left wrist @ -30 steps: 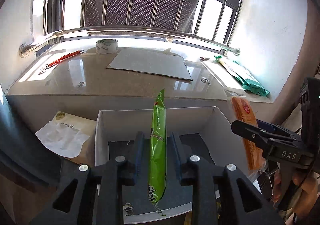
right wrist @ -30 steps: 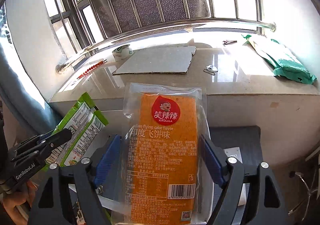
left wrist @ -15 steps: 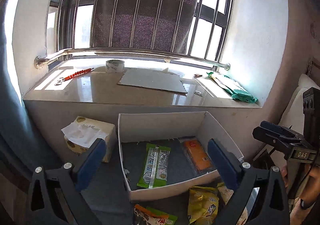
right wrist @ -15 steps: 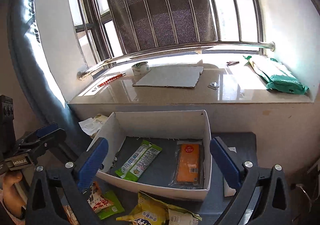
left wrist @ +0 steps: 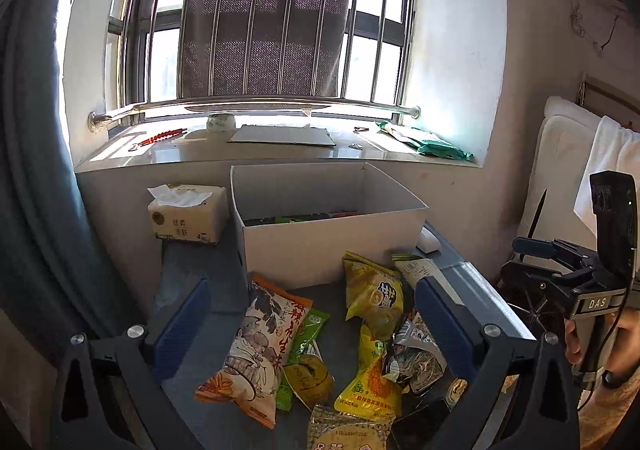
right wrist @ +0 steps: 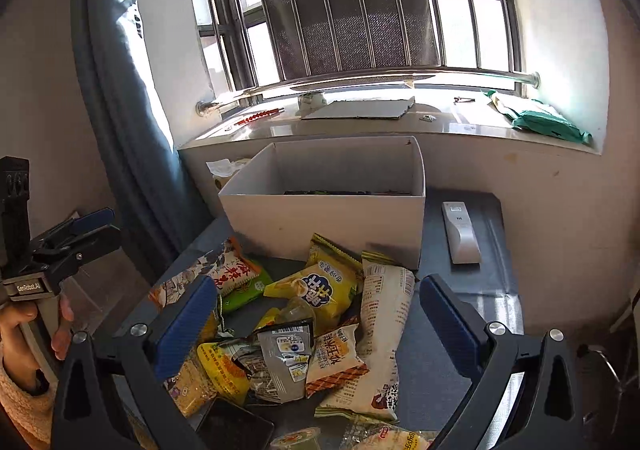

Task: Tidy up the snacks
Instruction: 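Grasp the round bread pack with the right gripper while the left grasps the white chip bag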

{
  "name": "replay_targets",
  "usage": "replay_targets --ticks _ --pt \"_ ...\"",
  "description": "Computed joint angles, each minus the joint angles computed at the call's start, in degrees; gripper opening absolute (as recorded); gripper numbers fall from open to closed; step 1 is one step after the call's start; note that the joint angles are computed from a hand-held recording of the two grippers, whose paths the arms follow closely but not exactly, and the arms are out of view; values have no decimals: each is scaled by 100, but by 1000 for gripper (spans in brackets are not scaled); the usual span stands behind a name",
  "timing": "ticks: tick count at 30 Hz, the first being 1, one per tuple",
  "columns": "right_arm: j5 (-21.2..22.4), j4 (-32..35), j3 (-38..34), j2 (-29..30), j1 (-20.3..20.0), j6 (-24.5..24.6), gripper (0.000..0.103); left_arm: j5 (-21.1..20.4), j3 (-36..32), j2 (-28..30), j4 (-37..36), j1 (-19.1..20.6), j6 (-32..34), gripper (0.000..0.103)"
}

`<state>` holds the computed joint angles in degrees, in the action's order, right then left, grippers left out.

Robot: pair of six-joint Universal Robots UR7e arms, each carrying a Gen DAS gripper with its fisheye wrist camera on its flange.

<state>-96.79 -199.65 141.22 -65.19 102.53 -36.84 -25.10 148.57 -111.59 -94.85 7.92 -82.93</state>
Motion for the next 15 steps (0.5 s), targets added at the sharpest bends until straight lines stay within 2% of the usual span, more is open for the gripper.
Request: replay_targets --ticks 4,8,11,15 --pt "7 -527 578 -27 -319 -63 103 -444 253 -6 303 -350 -690 103" --pt "-118 -973 990 26 -599 -112 103 -831 471 -86 413 -527 -985 103" --pt "-364 -1162 1167 78 -741 -384 103 -990 522 -242 658 -617 -1158 103" --pt "-963 -1305 1203 251 -911 -559 103 -1107 585 -554 995 -734 -1511 103"
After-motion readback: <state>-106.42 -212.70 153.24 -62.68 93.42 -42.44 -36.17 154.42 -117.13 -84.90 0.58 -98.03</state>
